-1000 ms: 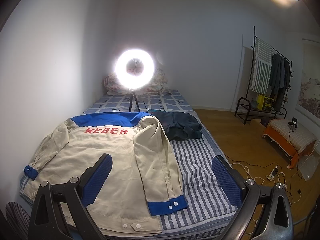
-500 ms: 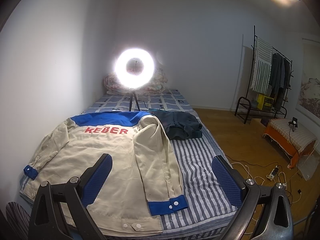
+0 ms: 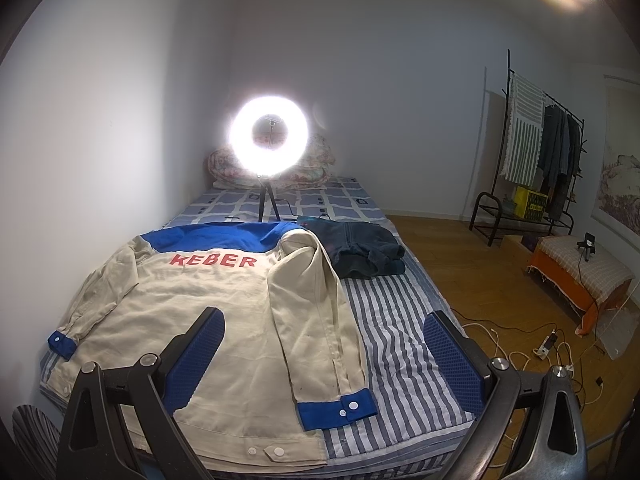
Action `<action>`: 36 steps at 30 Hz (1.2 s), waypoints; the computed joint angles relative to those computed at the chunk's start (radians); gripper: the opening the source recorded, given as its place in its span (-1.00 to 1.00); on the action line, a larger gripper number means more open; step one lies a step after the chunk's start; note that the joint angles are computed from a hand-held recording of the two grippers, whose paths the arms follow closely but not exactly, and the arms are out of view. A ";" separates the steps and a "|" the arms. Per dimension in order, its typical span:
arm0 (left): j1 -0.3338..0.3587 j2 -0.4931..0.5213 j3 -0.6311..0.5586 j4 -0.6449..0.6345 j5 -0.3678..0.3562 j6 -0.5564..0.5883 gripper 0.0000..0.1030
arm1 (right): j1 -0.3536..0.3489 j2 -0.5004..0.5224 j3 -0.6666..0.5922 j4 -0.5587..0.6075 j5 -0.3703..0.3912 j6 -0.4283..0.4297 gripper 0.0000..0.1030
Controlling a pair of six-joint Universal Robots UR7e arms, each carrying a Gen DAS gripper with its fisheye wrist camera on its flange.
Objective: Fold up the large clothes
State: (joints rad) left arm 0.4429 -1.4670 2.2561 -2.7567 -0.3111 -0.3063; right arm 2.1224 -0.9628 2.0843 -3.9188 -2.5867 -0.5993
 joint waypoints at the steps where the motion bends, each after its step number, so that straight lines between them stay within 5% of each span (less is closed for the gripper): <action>1: 0.002 0.000 -0.002 -0.003 -0.001 0.006 1.00 | -0.002 -0.001 0.003 -0.003 0.003 -0.002 0.96; 36: 0.004 -0.009 0.023 -0.029 0.007 0.017 1.00 | 0.001 0.003 -0.001 0.009 -0.002 0.007 0.96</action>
